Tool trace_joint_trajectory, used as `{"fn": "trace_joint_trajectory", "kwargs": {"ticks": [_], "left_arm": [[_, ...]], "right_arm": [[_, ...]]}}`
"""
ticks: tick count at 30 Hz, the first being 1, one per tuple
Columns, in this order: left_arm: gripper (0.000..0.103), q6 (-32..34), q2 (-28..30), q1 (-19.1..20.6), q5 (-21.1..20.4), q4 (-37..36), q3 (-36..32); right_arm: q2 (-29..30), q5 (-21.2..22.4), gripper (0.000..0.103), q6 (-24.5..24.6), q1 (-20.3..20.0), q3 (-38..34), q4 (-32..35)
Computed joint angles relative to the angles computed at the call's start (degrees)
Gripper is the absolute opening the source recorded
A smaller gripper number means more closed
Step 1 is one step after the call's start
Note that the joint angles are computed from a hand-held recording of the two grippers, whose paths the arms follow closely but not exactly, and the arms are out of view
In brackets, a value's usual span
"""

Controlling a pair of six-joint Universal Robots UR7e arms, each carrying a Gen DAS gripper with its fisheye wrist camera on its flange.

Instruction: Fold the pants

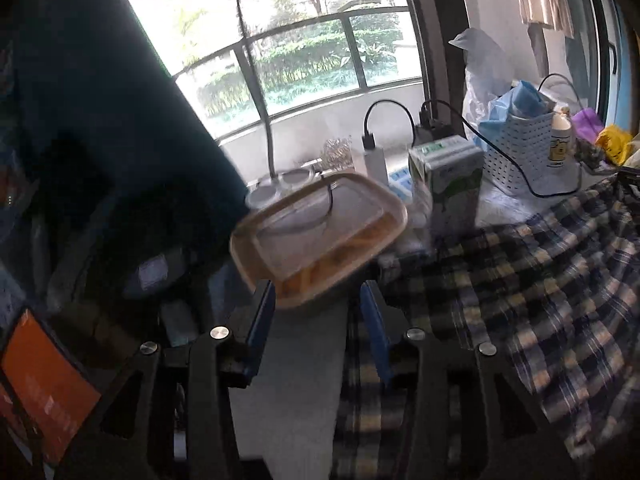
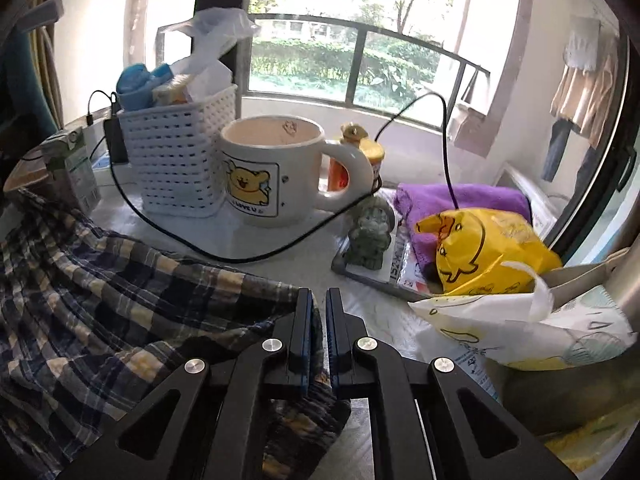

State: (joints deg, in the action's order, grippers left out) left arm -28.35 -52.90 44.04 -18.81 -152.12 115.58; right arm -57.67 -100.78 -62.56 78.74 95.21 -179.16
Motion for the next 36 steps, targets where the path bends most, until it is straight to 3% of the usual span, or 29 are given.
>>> {"fn": "trace_joint_trajectory", "kwargs": {"ticks": [4,6,7,8,9,10,12,15,18,21,23,24,26,30,32,33,34,35,36], "left_arm": [[0.044,-4.98,-4.90,-1.65,-10.28,-0.82,6.65],[0.044,-6.62,-6.60,-2.44,-16.41,-1.72,9.49],[0.044,-6.91,-7.08,-2.89,-18.34,-2.61,10.73],[0.045,-7.49,-7.67,-3.49,-20.10,-3.15,12.05],[0.047,-8.69,-8.28,-4.18,-22.17,-3.38,13.55],[0.056,-9.91,-8.66,-4.75,-23.22,-2.89,14.45],[0.063,-12.77,-9.12,-5.65,-24.33,-2.53,16.46],[0.063,-17.53,-9.87,-5.80,-24.85,-0.90,18.30],[0.063,-20.35,-9.75,-5.34,-26.06,-4.23,20.52],[0.063,-20.30,-9.35,-6.72,-25.67,-7.28,22.09],[0.044,-18.71,-9.34,-6.92,-26.95,-11.29,23.30],[0.027,-18.55,-9.84,-7.13,-27.75,-12.65,24.23],[0.010,-18.73,-9.92,-7.48,-28.28,-14.51,25.31],[0.007,-19.70,-10.48,-9.01,-28.66,-17.24,27.84],[0.007,-21.19,-11.18,-10.15,-28.62,-17.77,29.06],[0.007,-21.60,-11.34,-10.51,-28.52,-17.93,29.38],[0.007,-22.17,-11.82,-10.98,-28.37,-17.82,29.80],[0.007,-22.75,-12.34,-11.51,-28.20,-17.48,30.12],[0.007,-23.07,-12.63,-11.81,-28.00,-17.28,30.28]], "right_arm": [[-2.46,1.19,0.008,0.31,0.41,2.84,-2.16],[-4.22,1.78,0.015,0.54,0.49,4.27,-1.52],[-5.26,2.29,0.028,0.67,0.48,5.10,-0.97],[-6.56,3.01,0.049,0.86,0.41,6.25,-0.26],[-7.85,3.65,0.061,0.99,0.29,7.53,0.19],[-9.09,4.28,0.074,1.12,0.13,8.86,0.37],[-11.72,5.77,0.074,1.36,-0.34,11.76,0.93],[-15.87,7.55,0.074,1.28,-0.85,15.88,4.67],[-18.32,8.99,0.074,-0.76,-0.43,19.25,9.26],[-18.15,7.36,0.072,-6.10,1.93,23.30,9.54],[-17.26,6.14,0.072,-9.25,3.69,25.74,8.21],[-16.66,5.25,0.072,-10.55,4.71,26.63,8.37],[-14.64,1.86,0.064,-13.74,6.80,27.88,7.55],[-9.91,-4.56,0.053,-13.82,9.38,26.65,9.87],[-7.65,-8.54,0.050,-10.41,10.01,23.92,17.62],[-7.45,-8.56,0.045,-9.98,9.95,23.24,20.07],[-7.50,-7.31,0.030,-10.09,9.79,23.17,20.52],[-7.14,-7.18,0.000,-10.02,9.95,23.18,19.59],[-6.41,-8.35,0.000,-10.35,10.49,23.41,16.26]]}}
